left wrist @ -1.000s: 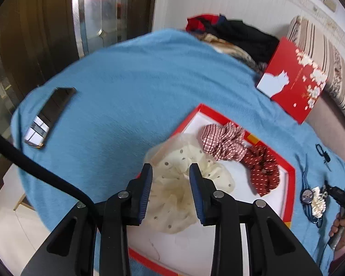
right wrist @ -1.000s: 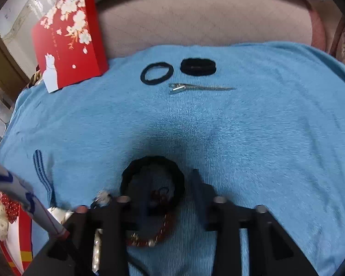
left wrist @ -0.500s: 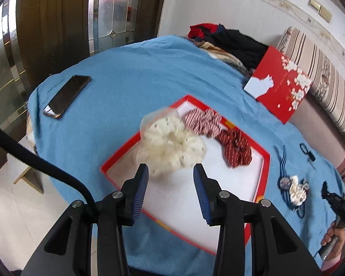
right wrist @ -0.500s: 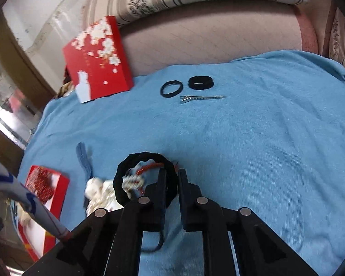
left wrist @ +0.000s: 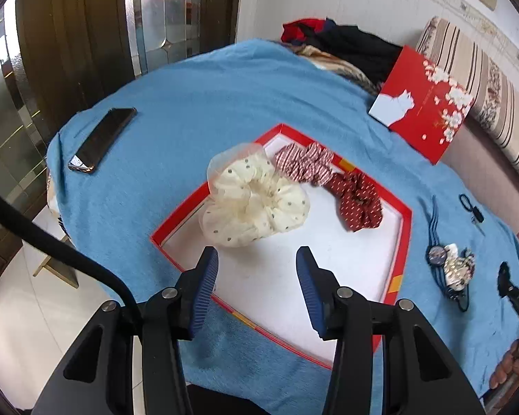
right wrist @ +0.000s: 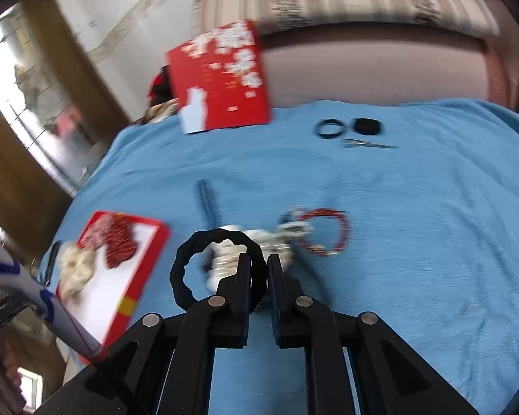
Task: Organize jewelry
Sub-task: 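Carry the black hair tie into the box with the right tool and release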
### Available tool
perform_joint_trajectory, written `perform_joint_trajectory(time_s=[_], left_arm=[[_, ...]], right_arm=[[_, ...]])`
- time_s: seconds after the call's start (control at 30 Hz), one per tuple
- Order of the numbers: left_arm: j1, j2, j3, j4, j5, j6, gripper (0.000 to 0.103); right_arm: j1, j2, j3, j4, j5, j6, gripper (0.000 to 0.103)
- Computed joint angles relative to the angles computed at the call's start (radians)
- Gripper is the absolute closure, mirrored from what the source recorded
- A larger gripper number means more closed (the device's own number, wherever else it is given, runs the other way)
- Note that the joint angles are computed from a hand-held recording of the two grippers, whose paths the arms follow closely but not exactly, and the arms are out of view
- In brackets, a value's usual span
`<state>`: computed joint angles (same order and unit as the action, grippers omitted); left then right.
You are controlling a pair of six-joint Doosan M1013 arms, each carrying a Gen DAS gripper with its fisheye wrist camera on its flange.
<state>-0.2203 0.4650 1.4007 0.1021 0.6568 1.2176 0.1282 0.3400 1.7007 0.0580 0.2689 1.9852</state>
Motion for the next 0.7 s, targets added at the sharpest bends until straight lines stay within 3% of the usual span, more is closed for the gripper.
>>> perform_joint_trajectory(time_s=[0.17,0.3,0.53,0.7], left_arm=[[0.024,0.047,-0.038,-0.042,0.02,0.071,0.057],[0.046,0.098,-0.081,-0.046,0.041,0.092,0.057],[0.07,0.191,-0.188,-0.153,0.109,0.191,0.058],[0.075,0.237,-0.262,-0.183,0.128,0.207,0.058]], right_arm=[[0.053,0.028,-0.064,0.24,0.027,-0.28,0.092],[0.095,0.088,-0.148,0.346,0.082,-0.417,0.092],[0.171,0.232,-0.338,0.264,0.208,-0.432,0.092],[0.206,0.317,-0.445,0.124,0.28,-0.335,0.092]])
